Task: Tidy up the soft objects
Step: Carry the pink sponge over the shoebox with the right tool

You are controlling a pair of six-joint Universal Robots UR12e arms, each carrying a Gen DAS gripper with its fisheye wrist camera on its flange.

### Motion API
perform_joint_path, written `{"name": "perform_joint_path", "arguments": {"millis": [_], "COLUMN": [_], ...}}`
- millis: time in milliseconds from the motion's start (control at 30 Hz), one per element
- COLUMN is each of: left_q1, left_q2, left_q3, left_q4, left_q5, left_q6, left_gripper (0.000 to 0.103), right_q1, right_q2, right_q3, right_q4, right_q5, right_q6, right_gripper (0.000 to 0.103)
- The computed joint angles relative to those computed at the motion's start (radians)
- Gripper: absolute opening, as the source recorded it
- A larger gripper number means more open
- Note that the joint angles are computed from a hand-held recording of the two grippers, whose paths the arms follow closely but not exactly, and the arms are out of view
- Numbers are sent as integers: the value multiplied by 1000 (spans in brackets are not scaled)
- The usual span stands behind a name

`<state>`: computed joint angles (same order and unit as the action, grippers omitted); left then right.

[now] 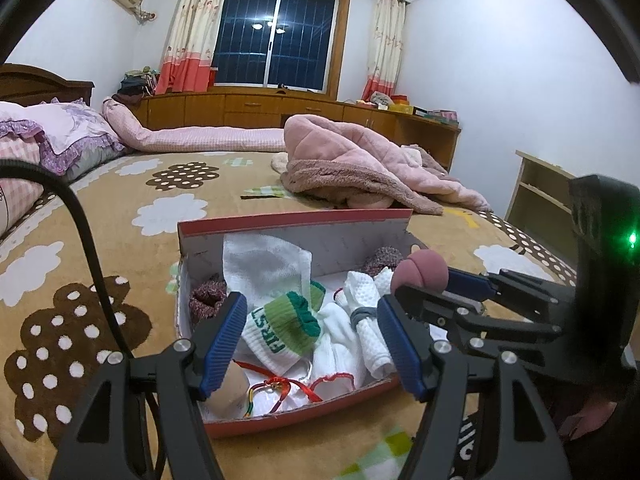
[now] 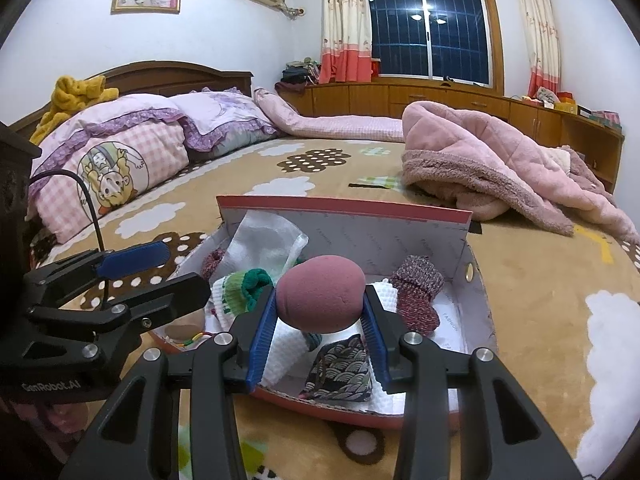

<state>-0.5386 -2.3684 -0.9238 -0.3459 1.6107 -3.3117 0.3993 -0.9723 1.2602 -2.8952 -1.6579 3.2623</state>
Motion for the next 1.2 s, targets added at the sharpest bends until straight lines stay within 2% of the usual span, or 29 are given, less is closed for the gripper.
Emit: {"name": "perform_joint_path", "arguments": {"millis": [433,1067,1200], "left_q1": [2,9,13], "left_q2": [-5,-26,-32], "left_q3": [8,44,56], "left_q4": [-13,-52,-66], "left_q5": [-7,-37,-44], "left_q6": [0,-23,-43], "left_gripper": [72,71,71], "right_q1": [2,1,1], "right_q2": [14,18,22], "right_q3": [-20,-29,-40], "right_q4": [19,63,96], "right_q5": [-9,-5,-10], "right_q6": [28,0,1], "right_gripper": [42,43,43]}}
